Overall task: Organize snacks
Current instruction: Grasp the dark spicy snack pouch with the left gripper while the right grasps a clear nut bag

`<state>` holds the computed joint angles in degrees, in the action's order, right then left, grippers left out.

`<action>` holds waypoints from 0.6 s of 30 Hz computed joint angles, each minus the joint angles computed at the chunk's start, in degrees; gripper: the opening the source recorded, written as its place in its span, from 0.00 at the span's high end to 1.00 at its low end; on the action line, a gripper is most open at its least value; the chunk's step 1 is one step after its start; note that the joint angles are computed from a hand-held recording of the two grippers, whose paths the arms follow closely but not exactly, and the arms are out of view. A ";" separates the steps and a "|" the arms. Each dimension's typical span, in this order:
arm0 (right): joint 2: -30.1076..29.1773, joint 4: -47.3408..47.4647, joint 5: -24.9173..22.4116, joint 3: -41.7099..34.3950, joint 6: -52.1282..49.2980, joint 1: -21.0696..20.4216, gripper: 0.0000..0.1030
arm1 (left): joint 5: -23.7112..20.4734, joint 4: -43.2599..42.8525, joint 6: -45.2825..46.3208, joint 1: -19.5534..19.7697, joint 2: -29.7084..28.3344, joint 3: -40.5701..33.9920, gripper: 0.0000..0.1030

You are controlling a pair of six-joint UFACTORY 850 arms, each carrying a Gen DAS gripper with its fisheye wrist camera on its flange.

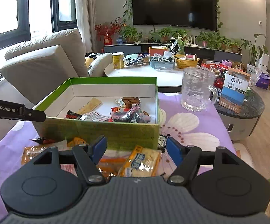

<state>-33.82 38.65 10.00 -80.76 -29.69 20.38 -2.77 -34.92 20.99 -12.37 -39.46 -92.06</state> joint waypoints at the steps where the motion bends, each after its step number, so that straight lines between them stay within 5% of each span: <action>1: 0.32 -0.36 0.10 0.48 0.52 -0.01 0.43 | 0.06 -3.18 2.90 0.05 0.51 0.78 0.51; 9: 2.69 -1.45 1.46 4.50 2.38 0.04 0.43 | 0.11 -29.30 28.81 -0.19 3.36 5.56 0.51; 18: 5.11 -3.82 2.17 8.47 5.24 -0.12 0.43 | -1.61 -36.94 36.28 -0.60 6.01 10.32 0.51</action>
